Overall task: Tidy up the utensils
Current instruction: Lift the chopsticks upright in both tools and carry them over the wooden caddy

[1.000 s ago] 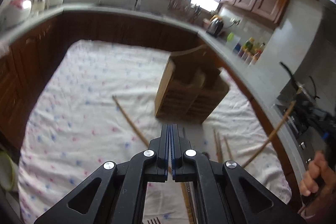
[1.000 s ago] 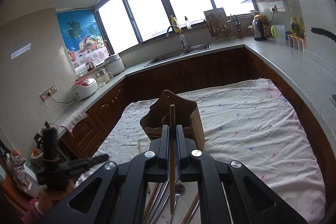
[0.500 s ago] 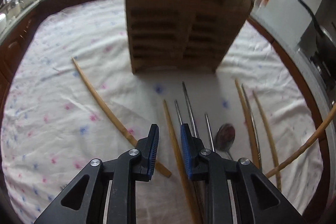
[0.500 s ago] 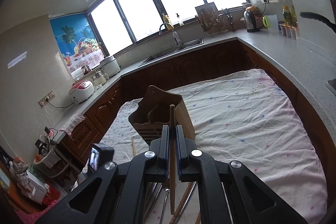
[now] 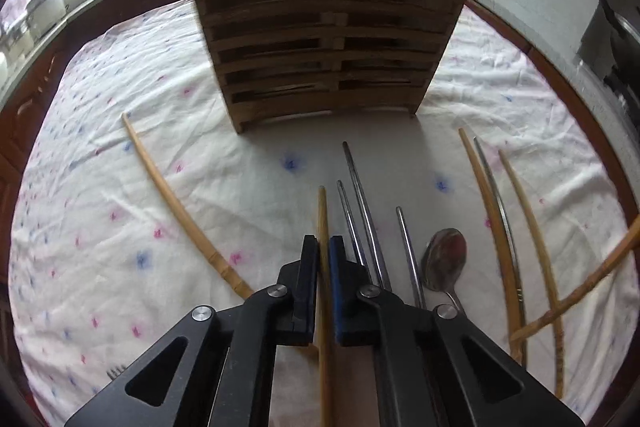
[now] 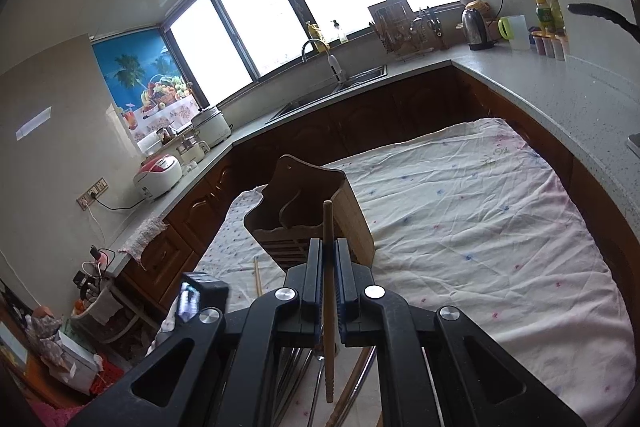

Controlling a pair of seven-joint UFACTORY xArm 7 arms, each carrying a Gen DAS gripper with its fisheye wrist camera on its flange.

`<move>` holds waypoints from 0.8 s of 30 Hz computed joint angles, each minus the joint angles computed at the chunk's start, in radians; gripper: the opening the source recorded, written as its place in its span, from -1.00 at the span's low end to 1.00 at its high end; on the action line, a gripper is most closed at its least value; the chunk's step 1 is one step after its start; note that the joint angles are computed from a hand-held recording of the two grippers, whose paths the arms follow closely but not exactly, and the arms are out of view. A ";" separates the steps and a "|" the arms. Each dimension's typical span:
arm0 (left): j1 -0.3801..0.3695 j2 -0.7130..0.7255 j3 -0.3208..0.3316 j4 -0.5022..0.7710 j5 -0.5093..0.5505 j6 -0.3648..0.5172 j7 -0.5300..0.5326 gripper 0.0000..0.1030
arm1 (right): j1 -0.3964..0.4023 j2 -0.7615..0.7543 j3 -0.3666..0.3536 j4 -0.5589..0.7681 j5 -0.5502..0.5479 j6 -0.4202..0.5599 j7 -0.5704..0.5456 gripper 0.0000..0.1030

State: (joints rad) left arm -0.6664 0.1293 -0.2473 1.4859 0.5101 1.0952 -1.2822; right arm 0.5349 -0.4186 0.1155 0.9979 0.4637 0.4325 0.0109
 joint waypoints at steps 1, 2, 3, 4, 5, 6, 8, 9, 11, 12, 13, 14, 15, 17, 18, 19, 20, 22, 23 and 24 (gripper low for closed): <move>-0.007 -0.030 -0.003 -0.034 0.011 -0.012 -0.034 -0.93 | -0.004 -0.006 0.002 0.002 -0.006 0.004 0.005 -0.89; -0.007 -0.052 -0.008 -0.051 0.023 -0.018 -0.055 -0.93 | -0.008 -0.008 0.006 0.004 -0.013 0.005 0.010 -0.89; -0.009 -0.076 -0.015 -0.067 0.039 -0.026 -0.080 -0.93 | -0.010 -0.008 0.007 0.006 -0.018 0.004 0.012 -0.89; -0.010 -0.100 -0.026 -0.080 0.055 -0.027 -0.106 -0.93 | -0.013 -0.011 0.009 0.012 -0.024 0.005 0.017 -0.89; -0.008 -0.127 -0.036 -0.094 0.076 -0.038 -0.134 -0.93 | -0.013 -0.012 0.009 0.015 -0.027 0.004 0.018 -0.89; -0.005 -0.141 -0.048 -0.096 0.091 -0.040 -0.152 -0.93 | -0.015 -0.012 0.012 0.020 -0.034 0.002 0.022 -0.89; 0.002 -0.180 -0.075 -0.099 0.135 -0.035 -0.194 -0.93 | -0.017 -0.016 0.019 0.027 -0.047 -0.002 0.029 -0.89; 0.004 -0.216 -0.089 -0.118 0.148 -0.032 -0.210 -0.93 | -0.016 -0.014 0.022 0.034 -0.053 -0.002 0.031 -0.89; 0.019 -0.252 -0.119 -0.119 0.175 -0.024 -0.230 -0.93 | -0.016 -0.008 0.027 0.046 -0.065 -0.004 0.035 -0.89; 0.024 -0.268 -0.138 -0.119 0.189 -0.015 -0.242 -0.93 | -0.014 -0.007 0.028 0.049 -0.068 -0.006 0.035 -0.89; 0.031 -0.288 -0.151 -0.123 0.193 -0.007 -0.243 -0.93 | -0.012 -0.005 0.030 0.054 -0.072 -0.007 0.037 -0.89; 0.037 -0.315 -0.163 -0.131 0.190 0.003 -0.239 -0.93 | -0.011 -0.002 0.031 0.060 -0.075 -0.007 0.038 -0.89; 0.046 -0.331 -0.180 -0.133 0.196 0.011 -0.241 -0.93 | -0.011 0.001 0.034 0.066 -0.080 -0.008 0.040 -0.89; 0.064 -0.352 -0.212 -0.131 0.208 0.028 -0.246 -0.93 | -0.010 0.008 0.038 0.078 -0.088 -0.010 0.043 -0.89; 0.071 -0.368 -0.221 -0.140 0.205 0.028 -0.245 -0.93 | -0.009 0.010 0.039 0.082 -0.090 -0.012 0.044 -0.89; 0.080 -0.383 -0.232 -0.145 0.205 0.031 -0.245 -0.93 | -0.007 0.015 0.038 0.087 -0.091 -0.015 0.042 -0.89; 0.090 -0.397 -0.244 -0.150 0.207 0.037 -0.246 -0.93 | -0.008 0.020 0.041 0.093 -0.095 -0.017 0.044 -0.89; 0.111 -0.419 -0.262 -0.158 0.209 0.027 -0.247 -0.93 | -0.008 0.030 0.044 0.105 -0.101 -0.023 0.046 -0.89; 0.122 -0.428 -0.273 -0.161 0.212 0.027 -0.251 -0.93 | -0.007 0.034 0.045 0.110 -0.102 -0.026 0.045 -0.89; 0.134 -0.438 -0.278 -0.174 0.213 0.014 -0.254 -0.93 | -0.007 0.037 0.045 0.114 -0.104 -0.029 0.045 -0.89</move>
State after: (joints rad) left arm -0.5322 -0.3085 -0.5252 1.3115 0.7233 1.1097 -1.5366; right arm 0.5280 -0.3814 0.1606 1.1115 0.3599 0.4030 0.0559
